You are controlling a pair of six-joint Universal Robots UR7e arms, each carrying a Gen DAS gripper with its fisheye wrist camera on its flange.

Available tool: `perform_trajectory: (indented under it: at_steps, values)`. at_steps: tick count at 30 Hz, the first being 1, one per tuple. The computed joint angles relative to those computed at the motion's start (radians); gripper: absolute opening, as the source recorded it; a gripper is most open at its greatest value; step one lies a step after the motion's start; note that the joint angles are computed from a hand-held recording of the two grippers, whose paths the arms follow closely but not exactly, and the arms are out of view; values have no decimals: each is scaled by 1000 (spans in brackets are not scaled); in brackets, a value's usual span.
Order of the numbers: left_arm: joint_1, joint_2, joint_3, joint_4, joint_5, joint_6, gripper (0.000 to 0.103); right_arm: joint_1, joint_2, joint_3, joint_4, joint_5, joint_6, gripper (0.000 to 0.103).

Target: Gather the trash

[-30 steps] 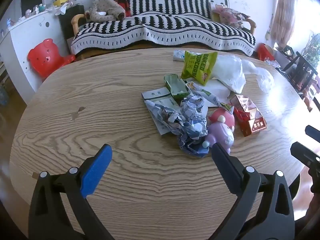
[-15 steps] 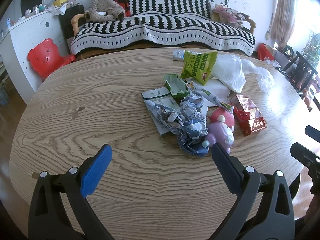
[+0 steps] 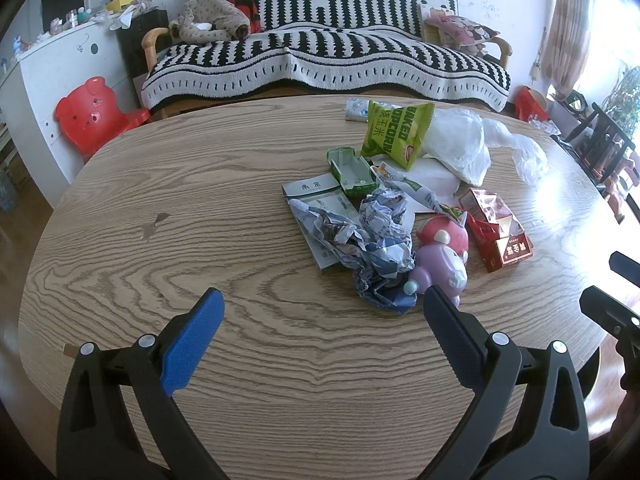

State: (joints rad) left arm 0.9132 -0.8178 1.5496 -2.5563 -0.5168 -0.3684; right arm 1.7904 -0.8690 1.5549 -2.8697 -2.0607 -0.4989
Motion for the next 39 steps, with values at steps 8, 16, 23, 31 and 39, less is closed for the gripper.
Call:
perform_trajectory:
  at_steps: [8,16,23,31,39]
  values:
    - [0,0,0,0,0,0,97,0,0,0,1,1,1,97]
    - [5,8,2,-17,-3,6,97,0,0,-1,3,1,3,97]
    - [5,8,2,-14,-3,5,97,-1,0,-1,4,1,3,97]
    - [5,20,-6,3,-16,-3,97,-1,4,-5,5,2,-1,97]
    - [27,107,-135,45,-7,73,97,-15,69,-53,-6,11,-48,97]
